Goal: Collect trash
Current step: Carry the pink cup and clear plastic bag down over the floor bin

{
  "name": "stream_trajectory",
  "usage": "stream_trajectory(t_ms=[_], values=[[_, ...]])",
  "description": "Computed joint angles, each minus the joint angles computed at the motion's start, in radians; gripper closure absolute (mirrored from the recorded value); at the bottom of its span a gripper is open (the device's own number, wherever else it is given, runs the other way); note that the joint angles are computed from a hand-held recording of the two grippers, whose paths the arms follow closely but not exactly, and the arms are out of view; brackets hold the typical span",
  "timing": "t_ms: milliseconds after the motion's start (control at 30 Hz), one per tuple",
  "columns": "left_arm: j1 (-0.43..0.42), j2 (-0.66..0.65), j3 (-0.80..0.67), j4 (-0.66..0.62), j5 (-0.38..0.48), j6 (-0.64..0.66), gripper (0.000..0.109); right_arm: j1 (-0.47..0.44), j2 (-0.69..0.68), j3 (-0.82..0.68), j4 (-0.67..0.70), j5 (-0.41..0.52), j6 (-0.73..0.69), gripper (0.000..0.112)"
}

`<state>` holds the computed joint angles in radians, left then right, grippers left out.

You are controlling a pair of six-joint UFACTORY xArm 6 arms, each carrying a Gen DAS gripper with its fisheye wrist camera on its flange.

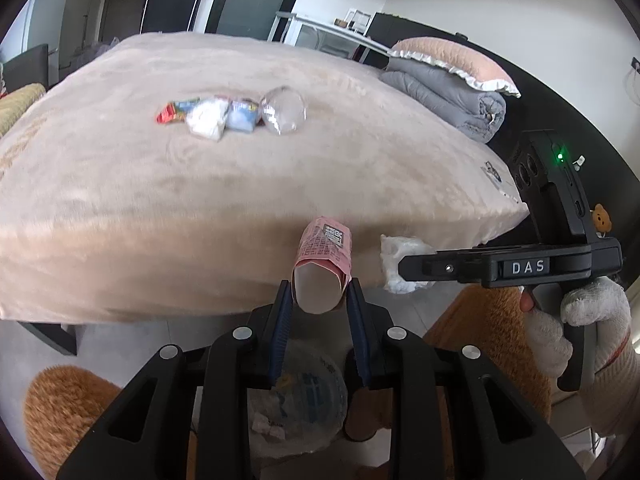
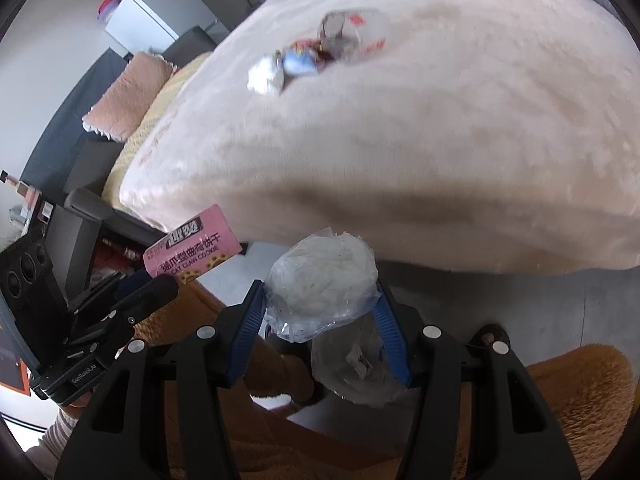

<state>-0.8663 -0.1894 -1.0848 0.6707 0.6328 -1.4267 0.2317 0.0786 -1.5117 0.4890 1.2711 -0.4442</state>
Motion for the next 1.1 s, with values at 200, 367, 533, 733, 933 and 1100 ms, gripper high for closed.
stream_trajectory(t_ms=[200, 367, 533, 733, 933, 1100], values=[[0.0, 0.015, 0.029, -0.078, -0.021, 0.021, 0.082, 0.0, -0.007, 0.057, -0.022, 0.011, -0.003, 0.057], [0.003, 0.038, 0.039, -0.148, -0.036, 0.054, 0.082, 0.004, 0.003, 0.081, -0.043, 0.014, -0.002, 0.057], [0.013, 0.071, 0.038, -0.237, -0.037, 0.105, 0.082, 0.007, 0.022, 0.09, -0.054, 0.019, -0.004, 0.057], [0.026, 0.12, 0.029, -0.378, -0.036, 0.196, 0.082, 0.008, 0.047, 0.098, -0.068, 0.026, 0.004, 0.057], [0.039, 0.165, 0.02, -0.497, -0.036, 0.281, 0.082, 0.012, 0.074, 0.117, -0.084, 0.023, 0.017, 0.057], [0.05, 0.199, 0.017, -0.615, -0.022, 0.345, 0.082, 0.013, 0.107, 0.122, -0.101, 0.019, 0.031, 0.057]])
